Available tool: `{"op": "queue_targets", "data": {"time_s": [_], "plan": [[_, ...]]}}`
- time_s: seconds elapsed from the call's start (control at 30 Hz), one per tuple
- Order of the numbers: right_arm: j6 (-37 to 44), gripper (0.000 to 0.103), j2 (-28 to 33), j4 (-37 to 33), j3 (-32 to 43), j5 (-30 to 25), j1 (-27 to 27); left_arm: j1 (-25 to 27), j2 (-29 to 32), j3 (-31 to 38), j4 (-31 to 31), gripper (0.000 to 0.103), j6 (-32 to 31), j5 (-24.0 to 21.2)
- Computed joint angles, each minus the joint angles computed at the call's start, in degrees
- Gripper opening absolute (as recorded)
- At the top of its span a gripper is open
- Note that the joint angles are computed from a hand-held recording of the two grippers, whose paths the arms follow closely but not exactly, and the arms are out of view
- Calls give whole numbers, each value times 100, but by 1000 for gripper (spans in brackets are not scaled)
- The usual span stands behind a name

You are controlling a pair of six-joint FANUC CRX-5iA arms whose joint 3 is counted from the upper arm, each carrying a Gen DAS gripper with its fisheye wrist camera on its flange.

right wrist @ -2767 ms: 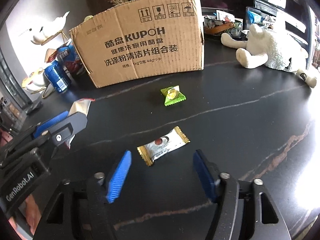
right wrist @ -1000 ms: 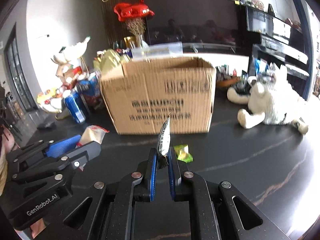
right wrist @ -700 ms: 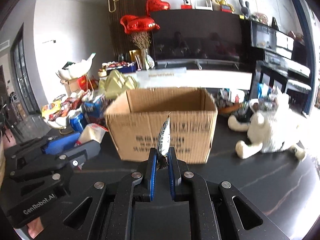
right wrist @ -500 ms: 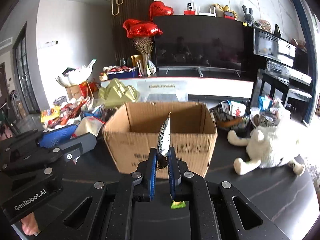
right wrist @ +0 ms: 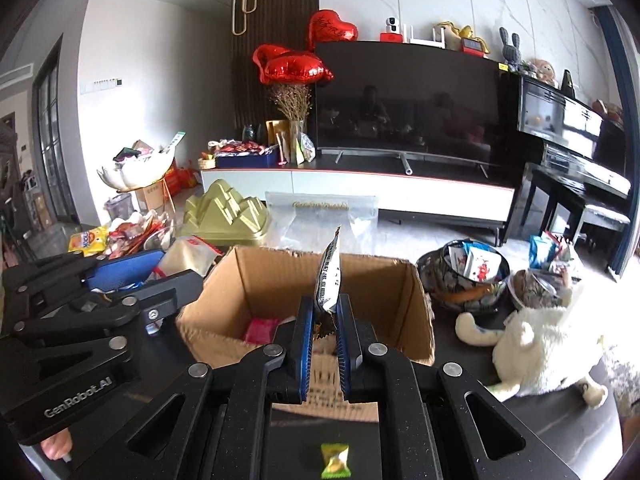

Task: Organize snacks
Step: 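Open both grippers to drop the snacks into the box, then move the right gripper back toward the green durian candy on the table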

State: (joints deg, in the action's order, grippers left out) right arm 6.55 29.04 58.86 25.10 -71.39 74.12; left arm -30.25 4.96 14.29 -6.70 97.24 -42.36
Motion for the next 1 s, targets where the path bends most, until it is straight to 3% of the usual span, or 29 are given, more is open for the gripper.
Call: {"op": "queue_targets", "data": {"time_s": [0.23,0.3,0.33,0.4,0.7,1.0], "plan": [[118,12,73,-65,-4,283,-285,59,457,419,-89,38,19,-74],[123,14,114,-70,11,298,-351,-10,532,549,-377,51,201,-113],[176,18,126,-125,27,311,-376,-22,543,566,-448,55,254,-109],[166,42,138,-117,6,293,-397,-35,554,587,-514,55,327,-151],[-132,44,-126,-92,-482,292,-256,-181,194,244,-953,63,856,-190],[-598,54,-523,-27,-1215,499,42,-589,-196,-144,-1753,72,1693,-410]]}}
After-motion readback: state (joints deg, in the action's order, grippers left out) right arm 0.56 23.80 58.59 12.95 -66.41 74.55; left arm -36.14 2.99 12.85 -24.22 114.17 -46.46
